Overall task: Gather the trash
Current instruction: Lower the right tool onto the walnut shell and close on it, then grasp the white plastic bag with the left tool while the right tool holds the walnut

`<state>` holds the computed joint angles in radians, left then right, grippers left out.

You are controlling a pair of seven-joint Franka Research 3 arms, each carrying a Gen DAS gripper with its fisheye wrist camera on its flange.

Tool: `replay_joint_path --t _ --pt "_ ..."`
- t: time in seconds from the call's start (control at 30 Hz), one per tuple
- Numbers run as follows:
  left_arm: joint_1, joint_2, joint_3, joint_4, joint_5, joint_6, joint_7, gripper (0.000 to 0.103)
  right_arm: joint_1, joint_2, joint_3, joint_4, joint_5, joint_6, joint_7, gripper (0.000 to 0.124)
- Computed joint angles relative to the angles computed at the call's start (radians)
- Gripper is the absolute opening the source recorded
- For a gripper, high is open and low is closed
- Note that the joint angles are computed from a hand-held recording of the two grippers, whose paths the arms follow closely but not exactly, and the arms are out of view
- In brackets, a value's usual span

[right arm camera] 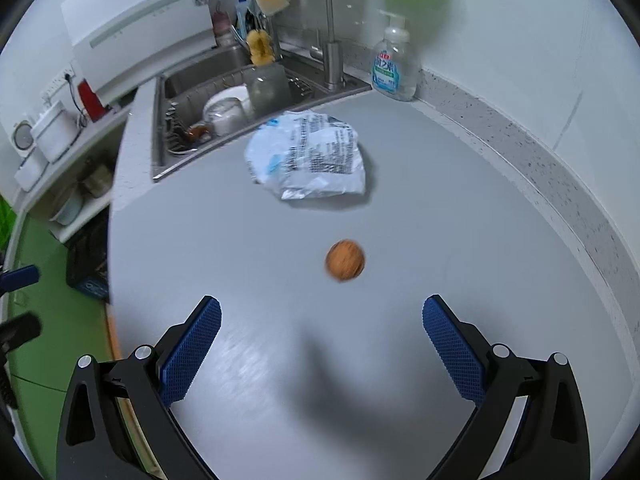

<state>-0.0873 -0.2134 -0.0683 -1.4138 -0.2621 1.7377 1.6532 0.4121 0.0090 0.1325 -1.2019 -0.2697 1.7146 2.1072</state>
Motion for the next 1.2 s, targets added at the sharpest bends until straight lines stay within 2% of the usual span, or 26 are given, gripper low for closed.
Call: replay_joint_path --t 0.23,0.47,0.53,0.57,0.6,0.73,0.83,0.9,1.2 --pt "0.004 0.036 -0.015 0.016 0.026 -0.005 -0.052 0.1 -0.016 0.105 -0.039 0.089 0.05 -0.039 -0.086 0.097" --pt "0.013 0.057 -0.02 0.018 0.04 -0.01 -0.08 0.1 -0.019 0.14 -0.065 0.095 0.088 -0.043 -0.133 0.096" --pt "0.015 0.062 -0.02 0.019 0.04 -0.009 -0.084 0.1 -0.018 0.146 -0.067 0.099 0.089 -0.046 -0.14 0.082" --pt "0.016 0.065 -0.021 0.021 0.039 -0.009 -0.087 0.1 -0.017 0.149 -0.068 0.101 0.09 -0.056 -0.146 0.069" --pt "0.016 0.067 -0.022 0.022 0.038 -0.008 -0.089 0.1 -0.017 0.155 -0.069 0.108 0.091 -0.065 -0.149 0.062" --pt "0.017 0.072 -0.025 0.025 0.037 -0.002 -0.091 0.1 -0.015 0.148 -0.072 0.093 0.087 -0.055 -0.157 0.057" --pt "0.017 0.075 -0.026 0.028 0.036 -0.003 -0.092 0.1 -0.009 0.151 -0.073 0.099 0.062 -0.065 -0.161 0.046" --pt "0.017 0.075 -0.026 0.027 0.034 -0.002 -0.092 0.1 -0.011 0.149 -0.074 0.098 0.062 -0.067 -0.166 0.033" --pt "0.01 0.099 -0.036 0.058 0.028 -0.005 -0.09 0.1 -0.014 0.129 -0.07 0.09 0.064 -0.055 -0.166 0.031"
